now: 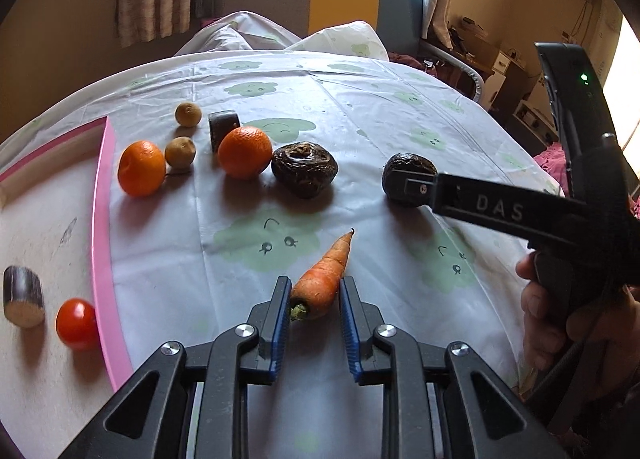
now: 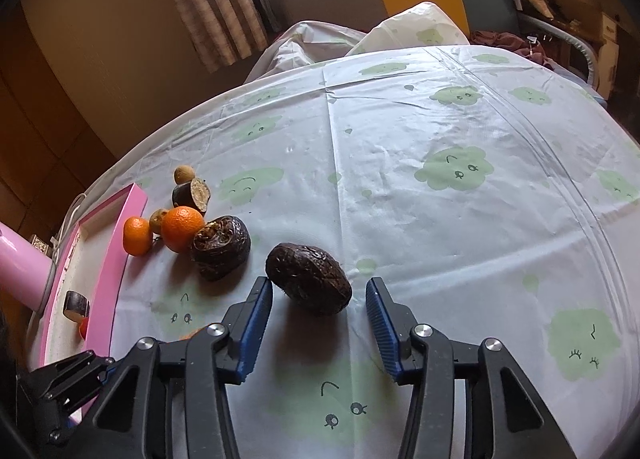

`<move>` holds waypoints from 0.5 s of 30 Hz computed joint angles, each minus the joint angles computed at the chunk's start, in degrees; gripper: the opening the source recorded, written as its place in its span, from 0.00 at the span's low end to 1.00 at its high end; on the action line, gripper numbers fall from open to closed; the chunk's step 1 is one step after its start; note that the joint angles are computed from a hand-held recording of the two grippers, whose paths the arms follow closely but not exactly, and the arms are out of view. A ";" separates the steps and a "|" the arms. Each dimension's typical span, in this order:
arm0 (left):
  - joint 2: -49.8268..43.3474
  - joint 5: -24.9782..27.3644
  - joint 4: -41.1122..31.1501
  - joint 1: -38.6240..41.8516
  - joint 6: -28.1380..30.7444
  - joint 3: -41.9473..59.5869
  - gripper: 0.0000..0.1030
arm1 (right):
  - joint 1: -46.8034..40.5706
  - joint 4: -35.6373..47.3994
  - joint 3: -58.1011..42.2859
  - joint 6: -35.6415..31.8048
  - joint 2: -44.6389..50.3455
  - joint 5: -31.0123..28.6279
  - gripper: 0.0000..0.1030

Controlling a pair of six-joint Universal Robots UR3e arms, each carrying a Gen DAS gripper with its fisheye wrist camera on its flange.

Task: Organize fruits
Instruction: 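Grasp the dark wrinkled fruit with the right gripper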

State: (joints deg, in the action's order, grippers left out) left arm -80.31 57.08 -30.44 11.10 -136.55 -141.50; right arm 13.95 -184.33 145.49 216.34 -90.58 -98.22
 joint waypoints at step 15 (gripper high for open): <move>13.06 -4.04 -9.00 9.59 3.20 -4.41 0.23 | 3.57 1.35 -2.84 -0.65 2.83 -2.45 0.32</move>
